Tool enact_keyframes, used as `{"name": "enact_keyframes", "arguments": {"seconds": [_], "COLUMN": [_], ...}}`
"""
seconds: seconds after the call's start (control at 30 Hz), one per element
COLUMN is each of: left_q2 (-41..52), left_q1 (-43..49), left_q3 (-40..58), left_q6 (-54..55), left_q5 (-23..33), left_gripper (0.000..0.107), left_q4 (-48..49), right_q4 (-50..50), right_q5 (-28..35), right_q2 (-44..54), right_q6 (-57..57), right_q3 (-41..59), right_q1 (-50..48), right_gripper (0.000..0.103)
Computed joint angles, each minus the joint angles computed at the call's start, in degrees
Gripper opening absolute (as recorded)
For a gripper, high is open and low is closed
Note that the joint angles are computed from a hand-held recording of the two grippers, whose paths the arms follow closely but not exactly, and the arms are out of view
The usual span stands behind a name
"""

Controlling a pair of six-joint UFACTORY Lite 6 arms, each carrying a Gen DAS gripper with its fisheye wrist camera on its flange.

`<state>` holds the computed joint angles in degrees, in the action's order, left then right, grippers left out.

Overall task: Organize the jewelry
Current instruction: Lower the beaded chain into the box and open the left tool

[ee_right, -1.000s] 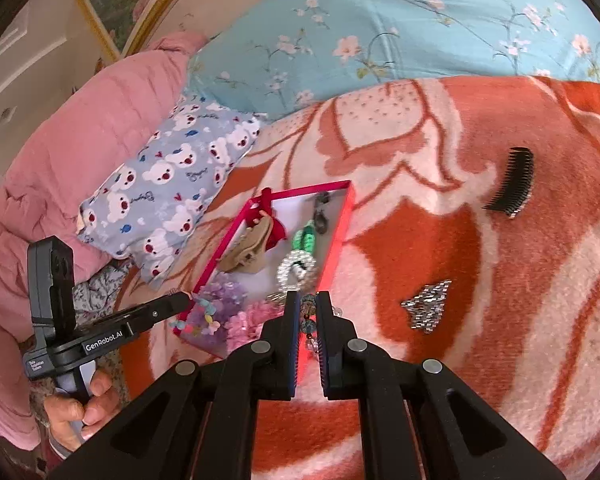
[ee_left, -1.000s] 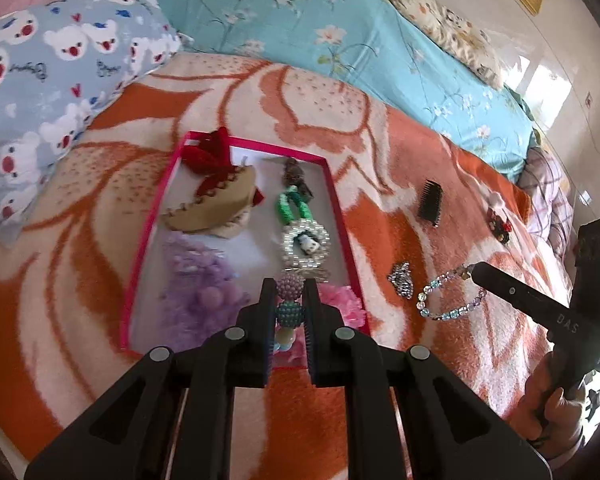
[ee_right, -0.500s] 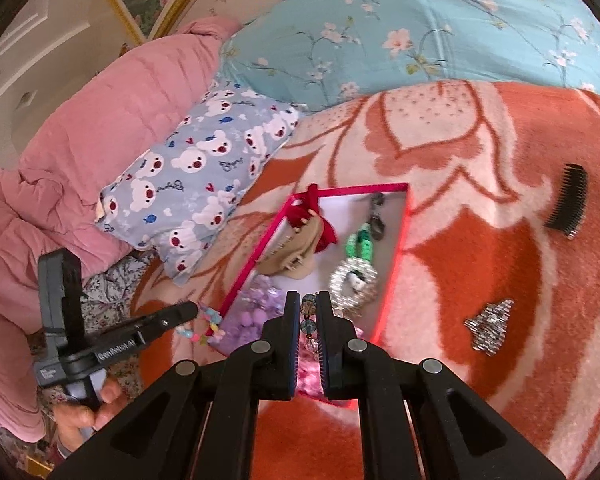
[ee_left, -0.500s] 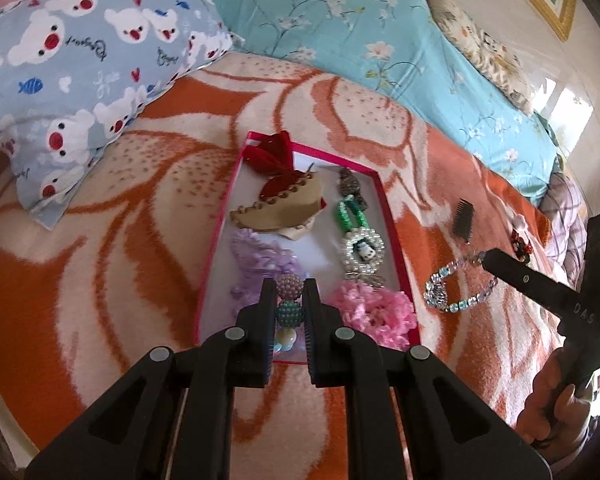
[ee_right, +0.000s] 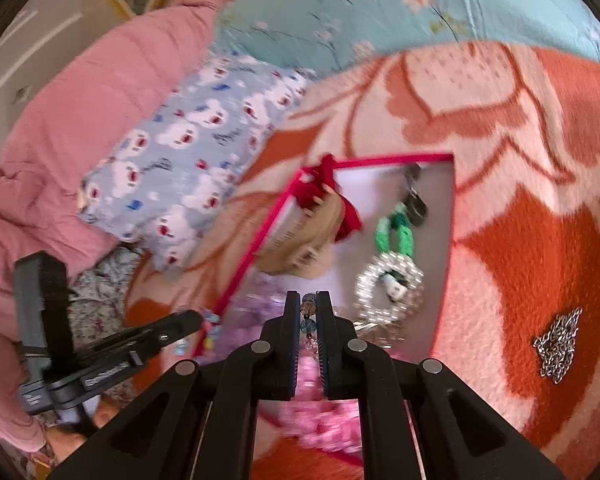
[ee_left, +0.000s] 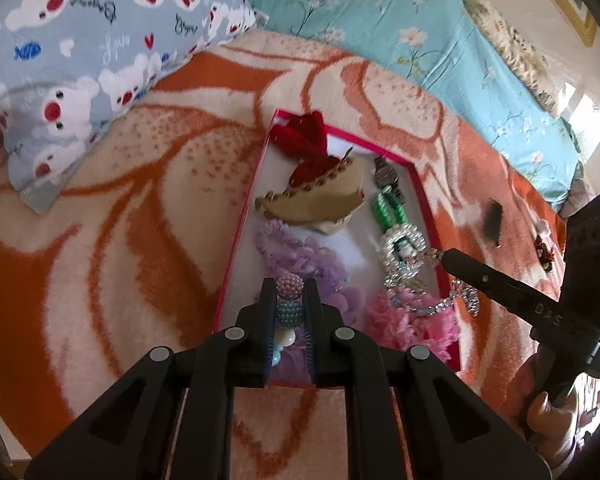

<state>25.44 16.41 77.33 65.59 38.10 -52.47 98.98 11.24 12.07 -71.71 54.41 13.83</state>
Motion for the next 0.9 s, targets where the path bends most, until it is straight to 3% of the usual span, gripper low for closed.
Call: {"name": "enact_keyframes", "arguments": {"seconds": [0.53, 0.9], "left_q2": [2.9, 2.5], "left_q1": [-2.6, -2.5], "left_q3": [-0.4, -0.9], "left_q6": [-1.0, -0.6], "left_q5": [-4.8, -5.2], "left_gripper": [0.011, 0.011], "left_q4": [1.1, 0.8], "right_q4": [11.5, 12.2], "right_q5": [0.4, 0.0], "right_q2": [3.7, 2.8], "right_q6": [-12.2, -12.6], "right_q3": [-1.4, -2.2], "right_q1": [-3.2, -3.2], "right_gripper": [0.012, 0.013]}}
